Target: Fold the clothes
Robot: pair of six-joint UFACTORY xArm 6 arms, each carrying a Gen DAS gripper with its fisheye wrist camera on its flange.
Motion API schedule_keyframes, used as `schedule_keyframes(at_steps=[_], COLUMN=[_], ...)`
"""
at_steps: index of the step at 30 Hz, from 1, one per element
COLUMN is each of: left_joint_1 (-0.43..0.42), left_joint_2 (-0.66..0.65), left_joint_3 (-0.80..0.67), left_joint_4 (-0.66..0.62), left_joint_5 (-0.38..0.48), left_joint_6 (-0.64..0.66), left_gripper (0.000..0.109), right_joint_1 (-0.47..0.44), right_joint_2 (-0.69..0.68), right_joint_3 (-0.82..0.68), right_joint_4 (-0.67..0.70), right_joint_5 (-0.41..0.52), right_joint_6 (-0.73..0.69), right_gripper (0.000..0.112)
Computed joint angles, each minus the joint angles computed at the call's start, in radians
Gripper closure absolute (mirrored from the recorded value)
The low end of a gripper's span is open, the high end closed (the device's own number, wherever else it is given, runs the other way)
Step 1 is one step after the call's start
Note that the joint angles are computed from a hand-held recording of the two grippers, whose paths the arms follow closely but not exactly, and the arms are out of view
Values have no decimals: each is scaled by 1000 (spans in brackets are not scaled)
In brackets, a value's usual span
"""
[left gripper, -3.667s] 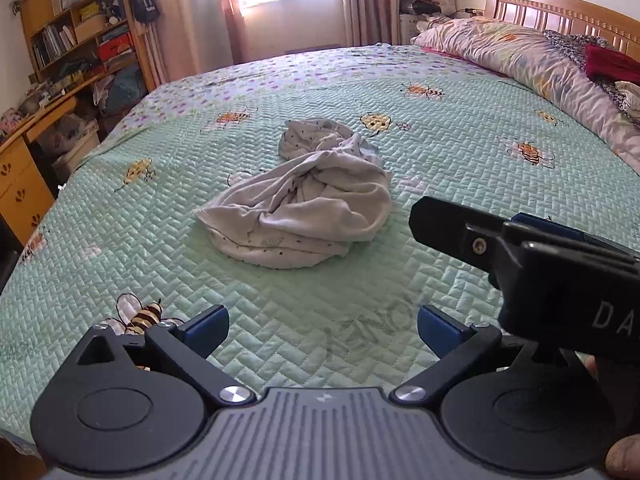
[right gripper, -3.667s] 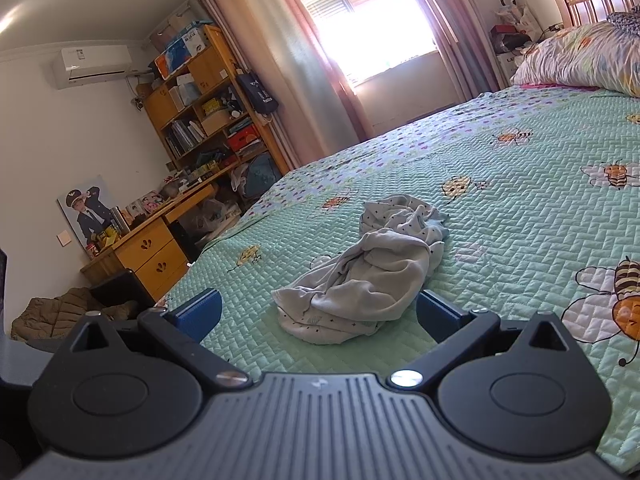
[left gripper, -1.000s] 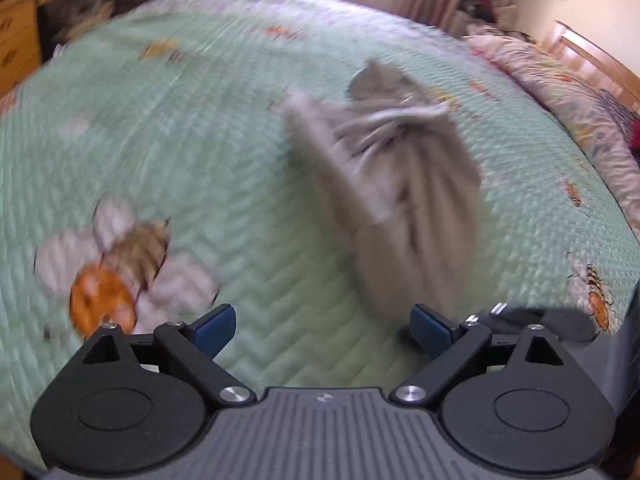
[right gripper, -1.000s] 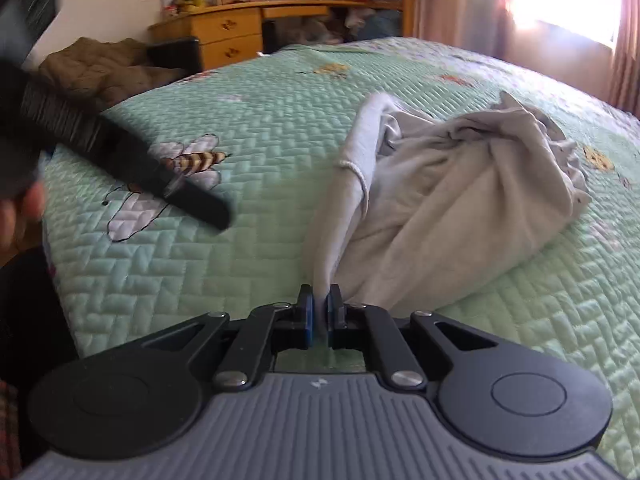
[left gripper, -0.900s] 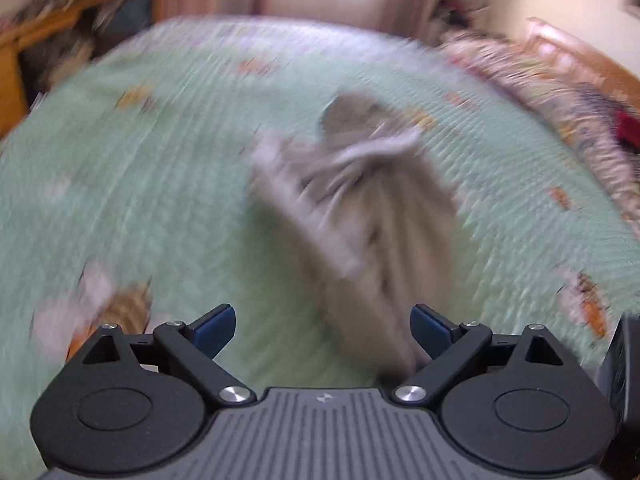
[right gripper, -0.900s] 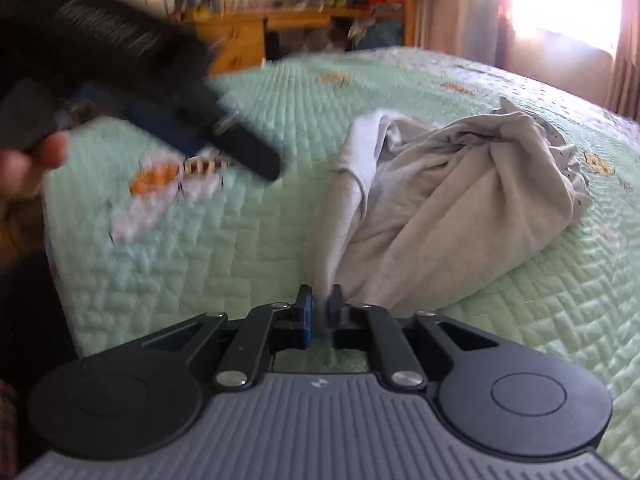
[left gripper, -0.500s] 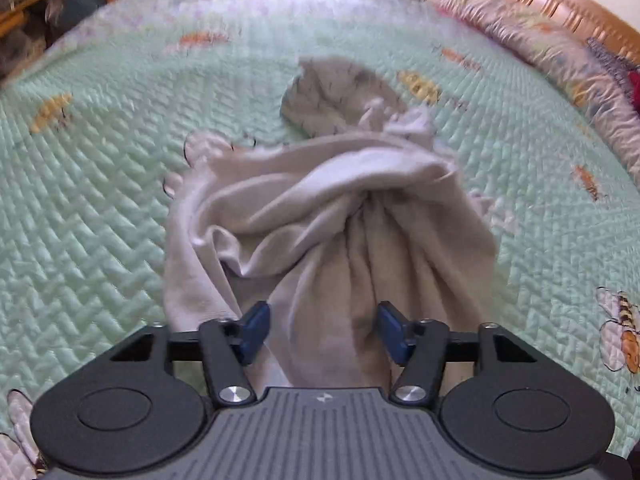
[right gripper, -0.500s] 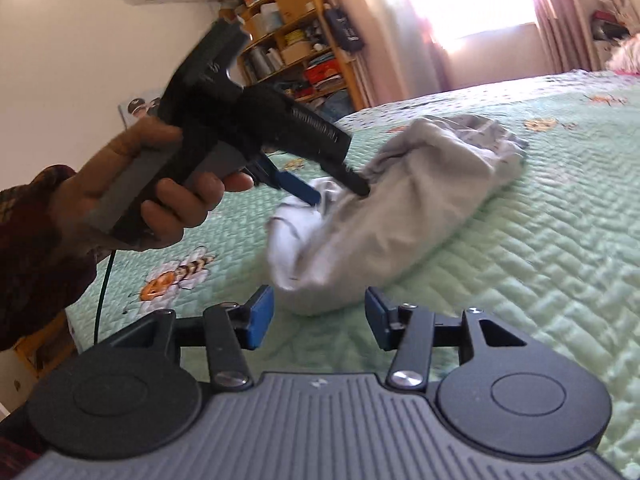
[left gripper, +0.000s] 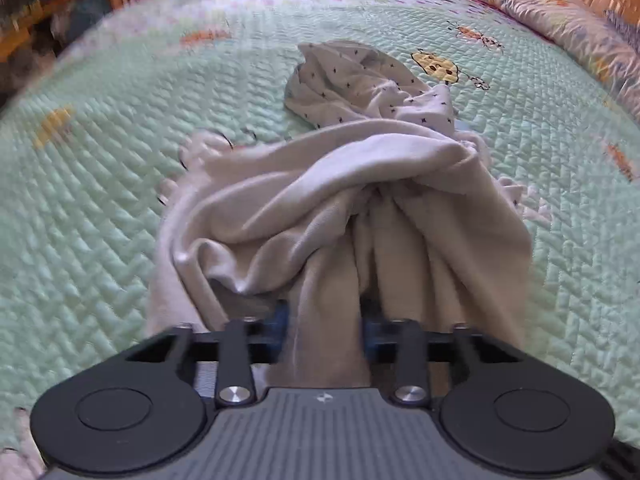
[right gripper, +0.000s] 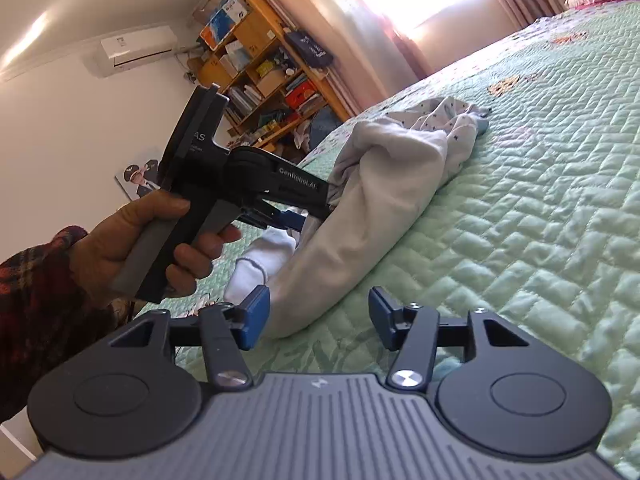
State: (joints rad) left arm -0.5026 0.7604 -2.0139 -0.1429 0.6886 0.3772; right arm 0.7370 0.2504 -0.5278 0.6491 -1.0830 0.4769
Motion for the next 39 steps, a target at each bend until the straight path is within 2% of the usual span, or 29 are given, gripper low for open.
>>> schedule_keyframes(at_steps=[2,4,5,7,10,13,17,21,23,27,32,39], left_joint_1=[-18,-29,-33,-40,-50,-33,6,50,73,111,136,159], left_joint_2=[-73,-147,-188,-282,-423,-534,-634,-713,-752,-810,-867,-899], left_joint_3=[122,233,285,381,519,622,753,863,910,981,1048,1087], left_joint_4=[52,38,-12,-208,-424,-512,-433,-447,-458,-418,-400,-446], left_joint_5=[-105,-203,-244,-301,-380,-354,-299,-291,-291,-279,-251,-257], left_joint_6=[-10,-4,22,145,306,365,290,292,304,279,270,318], left_gripper=[97,99,99,99,99,99,99,99,98,99,98,98], right_joint_1=[16,34,46,68,82,94,122,160,177,202,209,206], right_joint_2=[3,8,10,16,-2,-38,-90,-110,-107,-102,-55,20], right_joint_3=[-7,-20,-27,-42,-56,-76,-151,-257,-316,-407,-595,-780], right_joint_4=[40,102,141,218,306,392,596,822,921,1059,1320,1477], right_joint_5=[-8,-16,-21,-34,17,104,240,289,287,276,219,102], right_joint_6=[-28,-70,-96,-146,-197,-280,-490,-752,-872,-1054,-1383,-1689], right_gripper=[55,55,55,51,50,50,50,45,39,37,32,26])
